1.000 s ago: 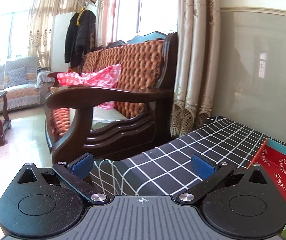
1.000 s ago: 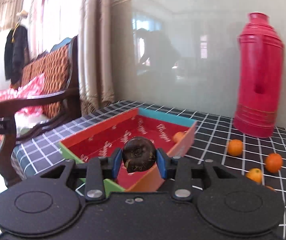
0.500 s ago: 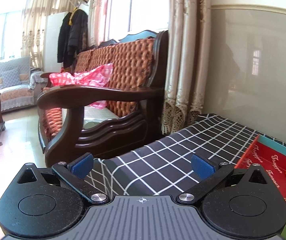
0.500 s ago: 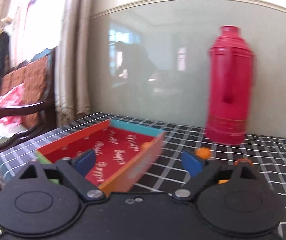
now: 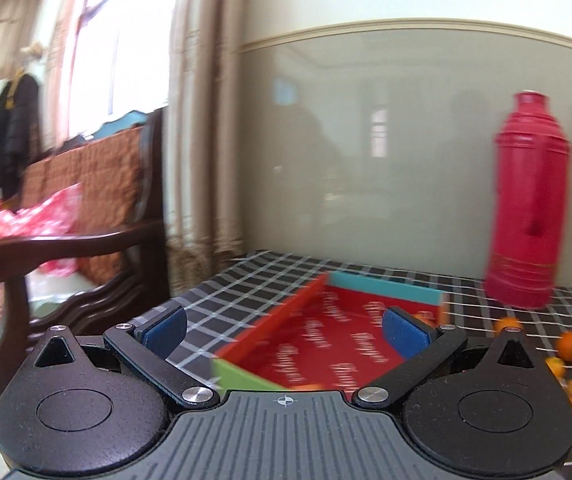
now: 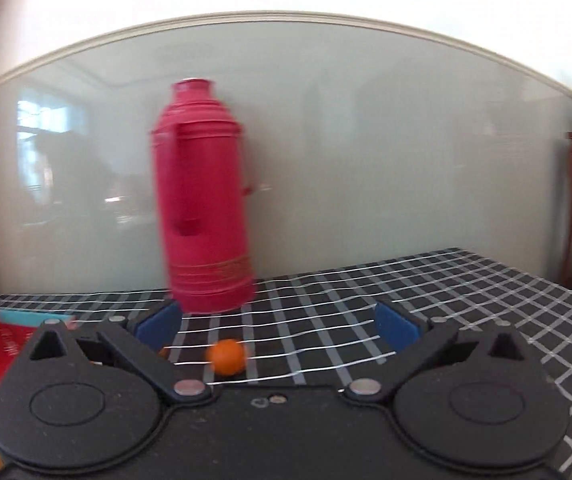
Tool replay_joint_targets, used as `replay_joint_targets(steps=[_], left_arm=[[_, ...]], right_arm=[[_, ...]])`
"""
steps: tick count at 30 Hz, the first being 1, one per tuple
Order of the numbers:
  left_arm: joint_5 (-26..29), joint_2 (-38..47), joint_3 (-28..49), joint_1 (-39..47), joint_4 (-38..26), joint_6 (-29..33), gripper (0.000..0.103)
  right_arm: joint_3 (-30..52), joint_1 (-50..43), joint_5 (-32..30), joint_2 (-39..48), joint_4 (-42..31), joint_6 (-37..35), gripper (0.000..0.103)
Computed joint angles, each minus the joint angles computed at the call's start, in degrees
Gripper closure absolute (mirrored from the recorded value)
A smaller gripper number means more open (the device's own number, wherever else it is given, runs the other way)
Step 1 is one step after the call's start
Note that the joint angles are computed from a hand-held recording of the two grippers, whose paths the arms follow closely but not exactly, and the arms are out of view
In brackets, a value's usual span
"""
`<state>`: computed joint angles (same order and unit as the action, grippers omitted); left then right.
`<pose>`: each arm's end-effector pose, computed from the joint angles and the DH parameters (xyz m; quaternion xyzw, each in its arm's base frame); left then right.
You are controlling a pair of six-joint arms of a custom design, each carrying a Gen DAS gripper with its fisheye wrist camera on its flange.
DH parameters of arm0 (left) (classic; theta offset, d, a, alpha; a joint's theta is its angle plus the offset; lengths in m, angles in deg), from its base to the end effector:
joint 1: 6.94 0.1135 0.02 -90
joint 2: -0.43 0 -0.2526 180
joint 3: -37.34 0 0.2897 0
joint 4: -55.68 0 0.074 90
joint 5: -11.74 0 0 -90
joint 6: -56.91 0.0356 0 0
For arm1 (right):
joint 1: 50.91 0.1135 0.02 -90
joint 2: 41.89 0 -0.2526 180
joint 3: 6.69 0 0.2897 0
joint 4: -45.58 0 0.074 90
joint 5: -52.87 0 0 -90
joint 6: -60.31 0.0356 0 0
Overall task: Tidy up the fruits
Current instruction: 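Reach the left tool to the pile and grasp an orange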
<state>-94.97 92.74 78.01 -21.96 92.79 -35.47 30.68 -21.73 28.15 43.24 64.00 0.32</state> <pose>0.3065 -0.0716 0.1116 -0.0023 0.7875 0.0220 0.6159 0.2522 0.1038 0.1072 0.2776 0.7248 -0.1948 0.5997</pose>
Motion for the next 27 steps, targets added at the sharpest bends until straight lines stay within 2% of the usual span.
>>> replay_joint_targets(steps=[5, 8, 11, 17, 19, 22, 26, 27], left_arm=[[3.52, 1.79, 0.37, -7.32, 1.59, 3.02, 0.0], [4.6, 4.42, 2.64, -11.03, -0.46, 3.79, 0.0], [5.18, 7.56, 5.71, -14.47, -3.21, 3.61, 0.001], [5.7, 13.9, 11.42, -19.86, -6.79, 4.52, 0.002], [6.65, 15.59, 13.6, -20.9, -9.19, 4.31, 0.016], [7.69, 17.88, 16.95, -22.02, -13.51, 2.67, 0.026], [7.67, 19.79, 19.19, -22.76, -15.46, 1.58, 0.033], [7.97, 20.22, 19.83, -22.78, -16.17, 1.33, 0.042]], right_arm=[[-3.92, -2.98, -1.32, -4.59, -2.24, 2.9, 0.006], [-4.26, -4.22, 0.76, -4.71, -3.79, 3.0, 0.006], [-4.85, -4.67, 3.3, -6.7, -9.14, 6.22, 0.006], [-8.66, -7.25, 1.97, -12.36, -9.12, 6.06, 0.006], [-9.43, -8.15, 1.39, -13.62, -9.64, 6.57, 0.006], [-11.12, -9.19, 0.86, -15.76, -9.27, 6.33, 0.006], [-13.0, -10.67, 1.35, -18.43, -9.87, 6.6, 0.006], [-13.37, -11.15, 1.36, -19.18, -10.29, 6.76, 0.006]])
